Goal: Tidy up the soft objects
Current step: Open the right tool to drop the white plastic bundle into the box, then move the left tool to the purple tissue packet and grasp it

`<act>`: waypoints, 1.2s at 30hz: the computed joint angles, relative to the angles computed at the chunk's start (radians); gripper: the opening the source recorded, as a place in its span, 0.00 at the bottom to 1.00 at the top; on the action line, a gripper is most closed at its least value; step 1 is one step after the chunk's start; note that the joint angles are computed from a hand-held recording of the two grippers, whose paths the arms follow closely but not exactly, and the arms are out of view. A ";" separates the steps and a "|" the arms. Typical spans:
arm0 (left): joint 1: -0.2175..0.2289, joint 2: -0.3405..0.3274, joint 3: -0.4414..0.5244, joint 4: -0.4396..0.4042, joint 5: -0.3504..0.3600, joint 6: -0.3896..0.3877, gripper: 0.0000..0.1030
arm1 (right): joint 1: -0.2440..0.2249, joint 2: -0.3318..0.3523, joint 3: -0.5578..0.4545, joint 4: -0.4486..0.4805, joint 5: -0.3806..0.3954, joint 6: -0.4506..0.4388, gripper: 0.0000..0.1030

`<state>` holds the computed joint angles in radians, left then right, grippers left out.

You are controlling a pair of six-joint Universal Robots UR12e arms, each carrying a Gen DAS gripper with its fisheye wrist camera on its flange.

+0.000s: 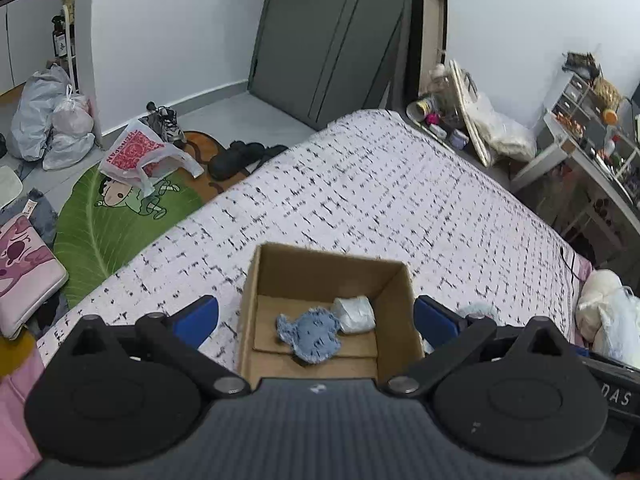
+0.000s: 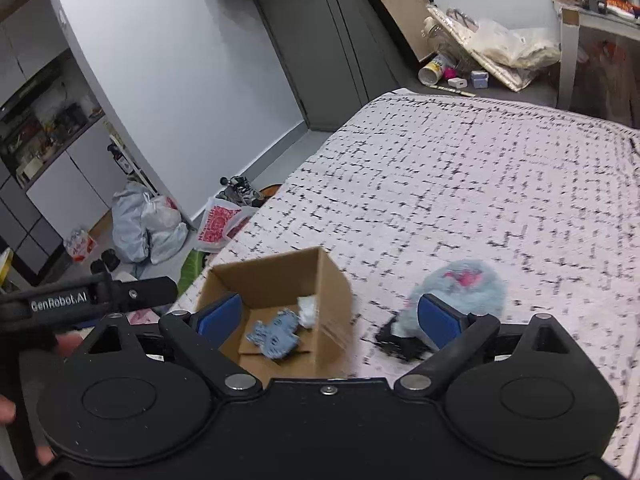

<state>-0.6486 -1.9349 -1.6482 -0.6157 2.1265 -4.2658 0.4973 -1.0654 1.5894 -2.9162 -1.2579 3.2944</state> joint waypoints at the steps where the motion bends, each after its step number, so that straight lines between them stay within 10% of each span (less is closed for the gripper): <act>1: -0.002 -0.003 0.008 -0.008 -0.005 0.004 1.00 | -0.005 -0.005 0.006 0.003 -0.002 -0.005 0.92; 18: -0.050 -0.084 0.154 -0.134 -0.116 0.063 1.00 | -0.104 -0.075 0.108 0.064 0.012 -0.076 0.92; 36: -0.111 -0.218 0.315 -0.190 -0.121 0.086 0.95 | -0.196 -0.052 0.184 -0.014 0.209 0.082 0.73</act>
<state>-0.7598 -2.1532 -1.3332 -0.8055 2.0058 -4.1796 0.3011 -1.1177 1.7730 -2.9303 -1.0485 3.3761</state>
